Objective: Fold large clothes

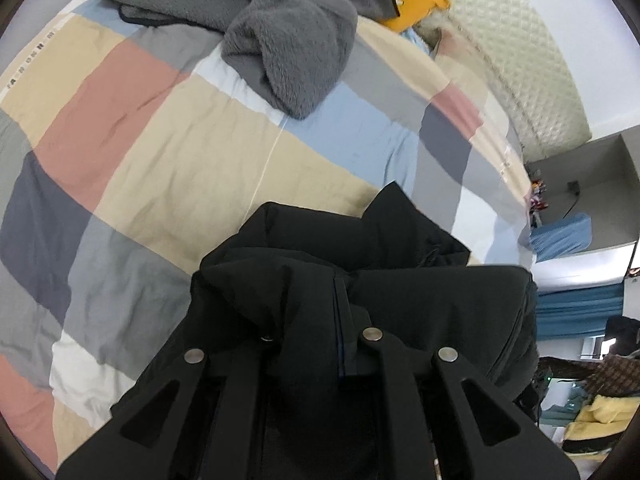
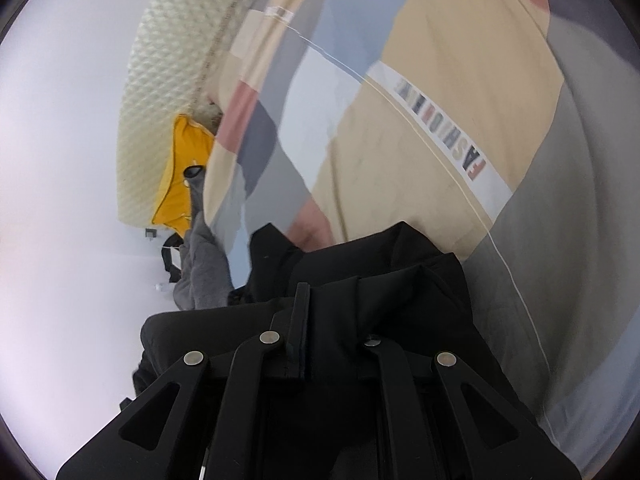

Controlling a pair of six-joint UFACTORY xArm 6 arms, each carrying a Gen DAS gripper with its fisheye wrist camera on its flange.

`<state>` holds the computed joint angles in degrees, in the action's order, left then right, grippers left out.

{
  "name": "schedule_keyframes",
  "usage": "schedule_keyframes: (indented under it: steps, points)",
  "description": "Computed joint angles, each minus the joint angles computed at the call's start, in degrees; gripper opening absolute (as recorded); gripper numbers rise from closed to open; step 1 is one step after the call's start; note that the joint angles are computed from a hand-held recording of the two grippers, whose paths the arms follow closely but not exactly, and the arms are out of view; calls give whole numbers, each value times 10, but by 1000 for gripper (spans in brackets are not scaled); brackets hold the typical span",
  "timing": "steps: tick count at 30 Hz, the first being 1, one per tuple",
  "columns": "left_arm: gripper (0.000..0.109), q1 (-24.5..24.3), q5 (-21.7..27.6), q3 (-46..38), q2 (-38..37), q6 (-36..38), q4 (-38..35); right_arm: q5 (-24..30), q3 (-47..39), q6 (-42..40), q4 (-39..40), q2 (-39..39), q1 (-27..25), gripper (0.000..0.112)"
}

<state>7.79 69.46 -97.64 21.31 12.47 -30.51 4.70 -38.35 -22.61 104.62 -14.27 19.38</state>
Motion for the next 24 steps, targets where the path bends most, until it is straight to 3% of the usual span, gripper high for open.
schedule_keyframes:
  steps: [2, 13, 17, 19, 24]
  points:
    - [12, -6, -6, -7, 13, 1, 7, 11, -12, -35, 36, 22, -7, 6]
    - [11, -34, -38, -34, 68, -2, 28, 33, -63, -43, 27, 111, -27, 2]
    - [11, -44, -64, -25, 67, 4, 37, 55, -73, -125, 113, 128, -41, 2]
    - [11, -46, -78, -11, 56, 8, 43, 67, -71, -129, 110, 129, -45, 2]
    - [12, -35, -61, -7, 44, 19, 41, 80, -56, -189, 168, 98, -48, 12]
